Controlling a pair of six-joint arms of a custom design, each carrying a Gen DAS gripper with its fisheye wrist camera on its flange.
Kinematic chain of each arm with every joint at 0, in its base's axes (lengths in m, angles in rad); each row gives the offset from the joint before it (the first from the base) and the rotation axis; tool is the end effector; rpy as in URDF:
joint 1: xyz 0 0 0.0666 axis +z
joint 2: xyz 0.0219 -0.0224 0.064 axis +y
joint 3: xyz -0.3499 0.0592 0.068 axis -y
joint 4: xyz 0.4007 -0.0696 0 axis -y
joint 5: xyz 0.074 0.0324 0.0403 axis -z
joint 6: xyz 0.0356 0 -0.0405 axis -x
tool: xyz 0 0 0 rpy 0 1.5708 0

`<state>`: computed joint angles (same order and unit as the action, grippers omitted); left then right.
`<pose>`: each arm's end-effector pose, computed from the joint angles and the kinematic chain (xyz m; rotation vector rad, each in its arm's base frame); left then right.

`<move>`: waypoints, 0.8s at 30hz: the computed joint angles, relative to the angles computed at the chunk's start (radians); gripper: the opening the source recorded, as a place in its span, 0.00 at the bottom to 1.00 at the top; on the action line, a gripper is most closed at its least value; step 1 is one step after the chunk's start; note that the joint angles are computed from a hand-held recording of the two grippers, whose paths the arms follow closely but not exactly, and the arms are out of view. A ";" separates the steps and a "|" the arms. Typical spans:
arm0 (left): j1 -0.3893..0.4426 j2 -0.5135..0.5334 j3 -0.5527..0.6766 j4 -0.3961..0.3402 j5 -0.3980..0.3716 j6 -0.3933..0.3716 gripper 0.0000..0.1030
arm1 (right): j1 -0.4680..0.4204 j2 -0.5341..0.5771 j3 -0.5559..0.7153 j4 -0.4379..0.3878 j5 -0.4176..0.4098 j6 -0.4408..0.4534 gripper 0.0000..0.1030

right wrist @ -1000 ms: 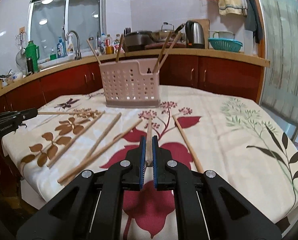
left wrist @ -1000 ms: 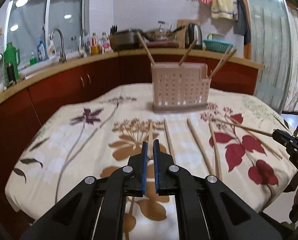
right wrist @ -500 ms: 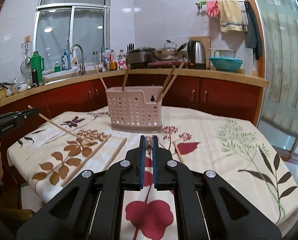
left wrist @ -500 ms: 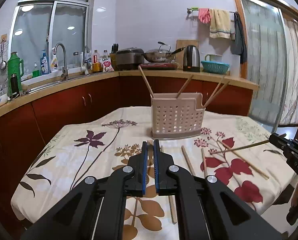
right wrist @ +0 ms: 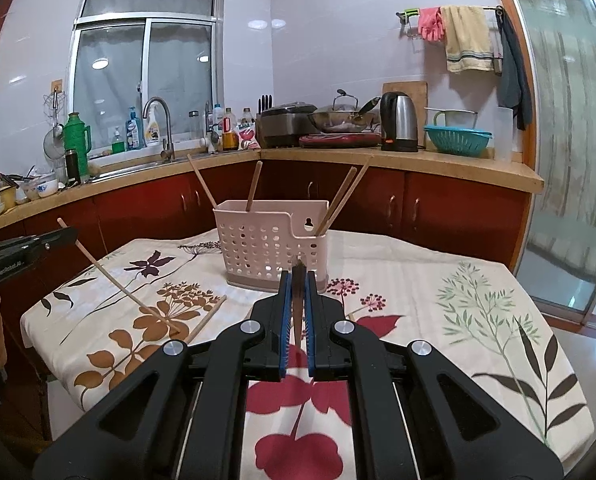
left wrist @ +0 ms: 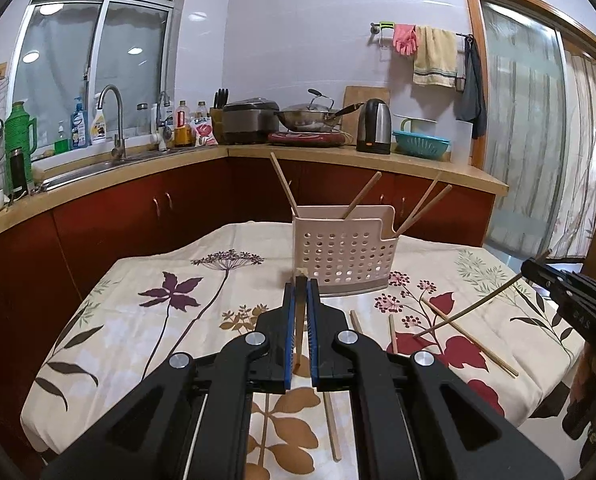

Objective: Organize utensils
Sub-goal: 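Lift both held chopsticks upright and carry them over the pink holder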

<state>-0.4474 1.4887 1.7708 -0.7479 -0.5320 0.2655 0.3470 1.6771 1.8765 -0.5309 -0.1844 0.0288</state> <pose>0.4938 -0.2174 0.5492 -0.1485 1.9635 0.0780 0.5832 0.2174 0.5150 -0.4809 1.8542 0.3905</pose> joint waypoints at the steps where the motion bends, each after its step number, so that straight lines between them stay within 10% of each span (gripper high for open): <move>1: 0.003 0.006 0.008 0.002 0.002 -0.008 0.06 | 0.001 0.009 0.014 -0.004 -0.001 0.002 0.06; 24: 0.054 0.113 0.180 0.071 0.081 -0.082 0.06 | -0.005 0.176 0.283 -0.035 -0.051 -0.026 0.06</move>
